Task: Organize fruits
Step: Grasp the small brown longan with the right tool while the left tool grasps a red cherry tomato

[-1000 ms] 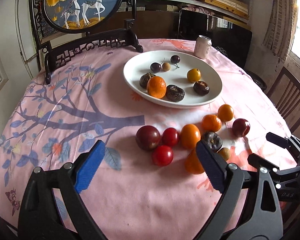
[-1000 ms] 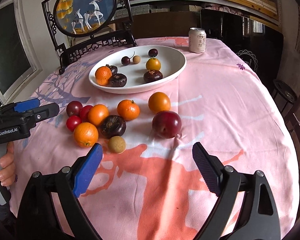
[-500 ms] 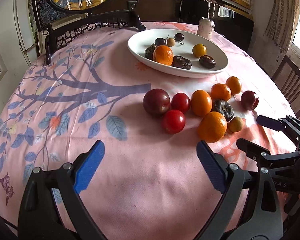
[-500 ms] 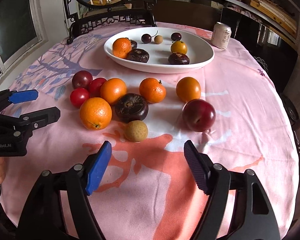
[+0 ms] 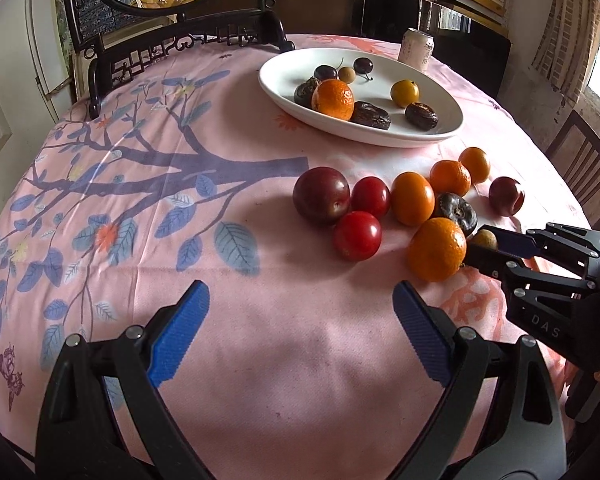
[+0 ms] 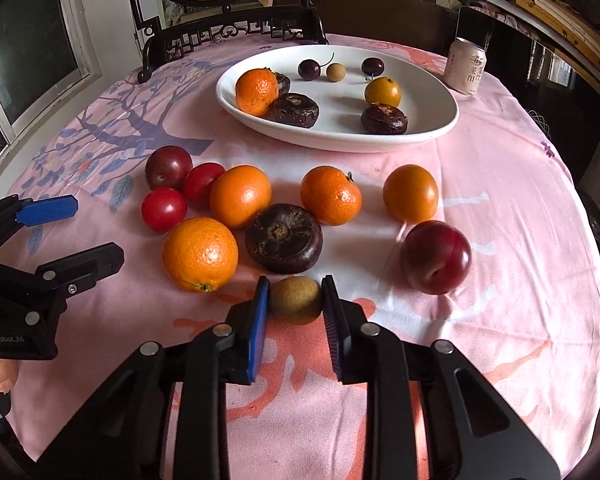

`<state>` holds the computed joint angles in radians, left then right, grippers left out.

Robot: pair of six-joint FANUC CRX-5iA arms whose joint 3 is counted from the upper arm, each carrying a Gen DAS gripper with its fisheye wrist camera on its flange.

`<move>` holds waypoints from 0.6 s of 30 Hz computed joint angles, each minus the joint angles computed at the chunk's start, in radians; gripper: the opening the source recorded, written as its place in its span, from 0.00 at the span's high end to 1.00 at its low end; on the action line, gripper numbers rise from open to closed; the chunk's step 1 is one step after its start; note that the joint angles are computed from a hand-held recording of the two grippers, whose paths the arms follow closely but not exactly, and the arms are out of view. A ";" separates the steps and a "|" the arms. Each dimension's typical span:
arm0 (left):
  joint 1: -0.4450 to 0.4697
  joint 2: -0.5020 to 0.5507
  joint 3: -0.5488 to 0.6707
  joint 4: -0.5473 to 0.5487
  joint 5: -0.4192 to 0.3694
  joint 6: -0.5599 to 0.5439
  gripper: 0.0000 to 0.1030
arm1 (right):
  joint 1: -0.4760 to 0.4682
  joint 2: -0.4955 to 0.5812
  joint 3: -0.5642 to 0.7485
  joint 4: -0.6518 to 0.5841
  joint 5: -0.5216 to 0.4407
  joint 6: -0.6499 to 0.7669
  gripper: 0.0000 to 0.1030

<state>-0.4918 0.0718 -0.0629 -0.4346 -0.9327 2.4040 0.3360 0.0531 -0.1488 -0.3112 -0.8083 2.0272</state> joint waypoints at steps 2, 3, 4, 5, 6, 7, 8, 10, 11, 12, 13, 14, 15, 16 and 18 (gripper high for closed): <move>0.006 0.007 0.004 0.011 0.005 -0.008 0.08 | -0.018 -0.007 0.003 -0.032 -0.019 0.023 0.74; 0.008 0.013 0.009 0.014 0.004 -0.010 0.08 | -0.028 -0.012 0.004 -0.046 -0.027 0.032 0.74; 0.009 0.021 0.016 0.016 0.000 -0.012 0.08 | -0.038 -0.016 0.004 -0.060 -0.036 0.043 0.74; 0.010 0.029 0.023 0.016 -0.005 -0.012 0.08 | -0.047 -0.019 0.004 -0.073 -0.043 0.054 0.74; 0.012 0.037 0.030 0.018 -0.010 -0.013 0.08 | -0.055 -0.023 0.003 -0.083 -0.048 0.063 0.74; 0.015 0.042 0.033 0.023 -0.010 -0.015 0.09 | -0.063 -0.027 0.002 -0.094 -0.054 0.072 0.74; 0.020 0.046 0.034 0.030 -0.006 -0.019 0.09 | -0.070 -0.030 0.002 -0.102 -0.060 0.081 0.74; 0.028 0.055 0.038 0.049 0.003 -0.031 0.11 | -0.079 -0.037 -0.001 -0.113 -0.062 0.095 0.74; 0.034 0.063 0.043 0.065 0.003 -0.044 0.15 | -0.084 -0.040 -0.003 -0.119 -0.064 0.098 0.74; 0.038 0.074 0.051 0.081 0.001 -0.058 0.18 | -0.091 -0.041 -0.001 -0.128 -0.071 0.104 0.74; 0.041 0.087 0.062 0.094 -0.005 -0.066 0.25 | -0.098 -0.041 0.001 -0.138 -0.077 0.109 0.74; 0.041 0.100 0.075 0.100 -0.010 -0.071 0.30 | -0.101 -0.041 0.002 -0.141 -0.077 0.109 0.74; 0.030 0.112 0.093 0.079 -0.019 -0.061 0.32 | -0.104 -0.042 0.003 -0.145 -0.079 0.110 0.74; 0.026 0.122 0.106 0.074 -0.023 -0.066 0.43 | -0.107 -0.042 0.005 -0.149 -0.082 0.113 0.74; 0.016 0.144 0.137 0.058 -0.047 -0.072 0.53 | -0.111 -0.046 0.002 -0.151 -0.083 0.117 0.74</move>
<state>-0.4761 0.2155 0.0746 -0.3768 -0.9797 2.3319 0.2249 0.0074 -0.1465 -0.4626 -0.8912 2.1443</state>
